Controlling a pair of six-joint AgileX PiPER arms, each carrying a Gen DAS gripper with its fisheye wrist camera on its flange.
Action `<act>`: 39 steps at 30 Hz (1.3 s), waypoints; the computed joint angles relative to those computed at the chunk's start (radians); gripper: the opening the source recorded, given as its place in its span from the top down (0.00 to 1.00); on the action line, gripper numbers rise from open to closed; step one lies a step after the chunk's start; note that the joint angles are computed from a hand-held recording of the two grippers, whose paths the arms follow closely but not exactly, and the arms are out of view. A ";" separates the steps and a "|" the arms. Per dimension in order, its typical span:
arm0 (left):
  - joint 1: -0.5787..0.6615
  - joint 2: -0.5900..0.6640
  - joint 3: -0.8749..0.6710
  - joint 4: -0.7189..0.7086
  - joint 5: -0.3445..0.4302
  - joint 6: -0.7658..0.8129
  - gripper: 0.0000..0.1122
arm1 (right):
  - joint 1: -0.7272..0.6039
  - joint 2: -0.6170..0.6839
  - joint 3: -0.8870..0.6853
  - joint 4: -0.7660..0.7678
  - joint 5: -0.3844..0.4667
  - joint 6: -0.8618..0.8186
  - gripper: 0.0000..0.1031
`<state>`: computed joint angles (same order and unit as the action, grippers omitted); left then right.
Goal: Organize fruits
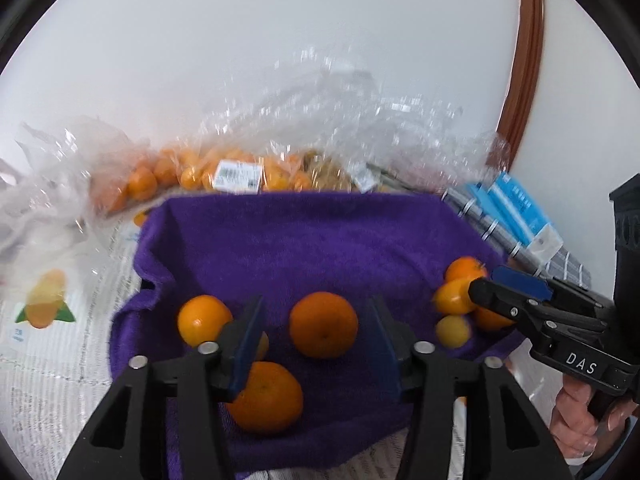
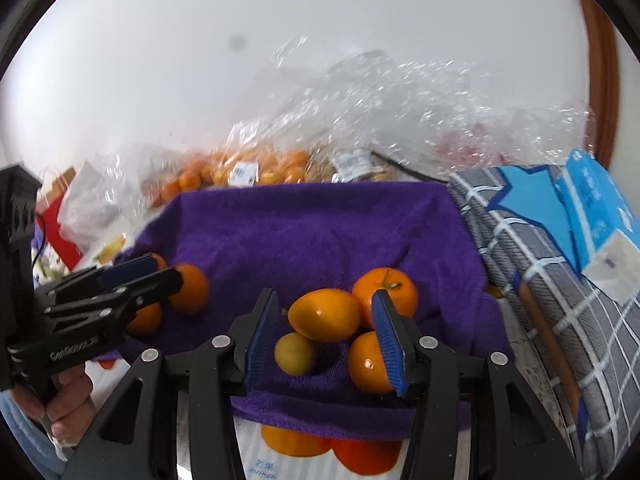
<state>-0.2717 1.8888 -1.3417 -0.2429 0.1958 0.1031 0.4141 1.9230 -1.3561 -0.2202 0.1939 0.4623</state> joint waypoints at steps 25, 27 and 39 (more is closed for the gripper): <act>-0.499 -0.799 0.457 1.148 0.555 -1.345 0.15 | 0.628 -0.688 0.400 -0.698 0.806 1.024 0.07; -0.551 -0.819 0.464 1.172 0.598 -1.379 0.15 | 0.669 -0.699 0.394 -0.702 0.855 1.030 0.07; -0.743 -0.815 0.436 1.254 0.784 -1.471 0.15 | 0.791 -0.731 0.371 -0.710 0.983 1.049 0.07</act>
